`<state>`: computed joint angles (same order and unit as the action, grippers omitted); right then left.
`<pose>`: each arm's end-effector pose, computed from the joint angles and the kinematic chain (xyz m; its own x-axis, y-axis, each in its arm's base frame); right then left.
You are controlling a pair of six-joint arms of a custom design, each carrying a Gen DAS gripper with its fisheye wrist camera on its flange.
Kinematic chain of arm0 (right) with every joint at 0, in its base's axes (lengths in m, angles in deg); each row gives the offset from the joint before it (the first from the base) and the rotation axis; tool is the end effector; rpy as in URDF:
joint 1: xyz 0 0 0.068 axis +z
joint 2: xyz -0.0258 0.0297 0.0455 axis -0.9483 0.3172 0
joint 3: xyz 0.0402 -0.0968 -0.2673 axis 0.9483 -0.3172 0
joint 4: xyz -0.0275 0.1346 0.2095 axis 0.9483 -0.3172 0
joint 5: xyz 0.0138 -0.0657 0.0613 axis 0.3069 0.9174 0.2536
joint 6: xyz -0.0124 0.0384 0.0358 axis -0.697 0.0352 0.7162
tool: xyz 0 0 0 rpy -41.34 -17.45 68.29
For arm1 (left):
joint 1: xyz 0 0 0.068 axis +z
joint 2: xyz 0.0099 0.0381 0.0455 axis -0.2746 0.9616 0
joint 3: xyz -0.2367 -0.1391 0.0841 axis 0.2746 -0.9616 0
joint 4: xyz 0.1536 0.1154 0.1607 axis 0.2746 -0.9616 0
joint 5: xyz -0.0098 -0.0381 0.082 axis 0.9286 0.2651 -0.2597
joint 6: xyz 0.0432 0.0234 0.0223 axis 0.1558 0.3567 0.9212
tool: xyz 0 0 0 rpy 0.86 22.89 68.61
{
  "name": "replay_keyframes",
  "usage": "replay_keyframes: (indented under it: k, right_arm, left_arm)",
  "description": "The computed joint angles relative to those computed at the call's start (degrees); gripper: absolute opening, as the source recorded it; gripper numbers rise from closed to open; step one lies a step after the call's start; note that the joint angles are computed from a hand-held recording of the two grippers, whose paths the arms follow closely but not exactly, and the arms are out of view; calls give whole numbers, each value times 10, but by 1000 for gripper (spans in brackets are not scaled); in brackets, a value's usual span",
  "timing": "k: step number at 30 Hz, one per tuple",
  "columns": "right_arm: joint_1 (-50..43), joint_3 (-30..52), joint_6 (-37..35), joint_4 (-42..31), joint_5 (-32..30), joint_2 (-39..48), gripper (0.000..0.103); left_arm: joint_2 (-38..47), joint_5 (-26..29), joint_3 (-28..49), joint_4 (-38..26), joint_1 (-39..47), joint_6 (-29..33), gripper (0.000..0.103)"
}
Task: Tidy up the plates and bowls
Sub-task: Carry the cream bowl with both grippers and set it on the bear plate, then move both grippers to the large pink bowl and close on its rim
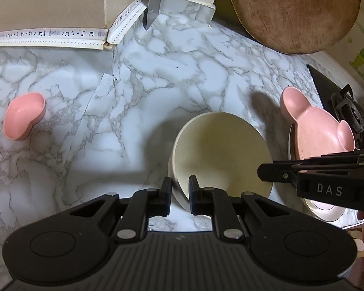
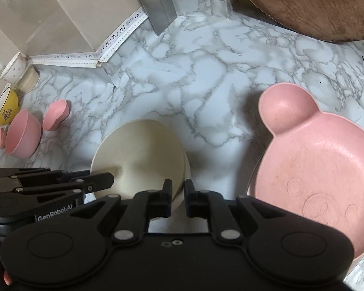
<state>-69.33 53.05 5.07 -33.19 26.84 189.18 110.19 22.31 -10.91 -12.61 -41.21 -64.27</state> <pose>0.2460 0.0187 0.0334 -0.9052 -0.0188 -0.4245 -0.1356 0.9596 0.2467 0.2631 -0.1276 0.0037 -0.8631 0.1391 -0.4854 0.2627 0.9447 -0.1963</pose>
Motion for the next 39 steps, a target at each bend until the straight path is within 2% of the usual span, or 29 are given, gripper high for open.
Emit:
replay_keyframes:
  k: [2, 4, 8, 13, 17, 22, 24, 25, 27, 28, 29, 31, 37, 39]
  right_arm:
    - [-1, 3, -2, -5, -5, 1, 13]
    - [-1, 1, -6, -7, -4, -3, 21]
    - [2, -8, -6, -5, 12, -29, 24]
    - [15, -11, -15, -31, 1, -91, 35]
    - [60, -7, -6, -42, 0, -135, 45]
    - [136, 21, 22, -50, 8, -149, 58]
    - [174, 36, 31, -51, 19, -149, 63]
    - [193, 44, 33, -51, 29, -147, 64]
    - [228, 69, 38, -63, 39, -137, 66]
    - [243, 82, 43, -69, 42, -130, 68]
    - [257, 96, 47, -74, 43, -122, 69]
    - [283, 121, 60, -82, 46, -107, 73]
    - [332, 204, 97, -110, 35, -49, 87]
    - [344, 232, 113, -121, 34, -27, 88]
  left_arm:
    - [0, 7, 1, -4, 4, 5, 13]
    - [-3, 14, -3, -1, 10, 9, 13]
    - [-20, 28, -27, 18, 25, 16, 13]
    - [-63, 33, -75, 49, 64, 36, 13]
    - [-96, 45, -118, 82, 125, 59, 13]
    - [-138, 61, -156, 101, 216, 96, 14]
    - [-153, 61, -166, 103, 252, 117, 18]
    - [-158, 64, -170, 105, 269, 126, 26]
    - [-168, 72, -175, 107, 311, 142, 45]
    - [-171, 79, -179, 114, 331, 148, 65]
    - [-171, 85, -183, 125, 351, 153, 74]
    - [-175, 94, -180, 123, 390, 163, 75]
    - [-164, 138, -110, 20, 481, 193, 76]
    - [-145, 149, -81, -4, 502, 202, 76]
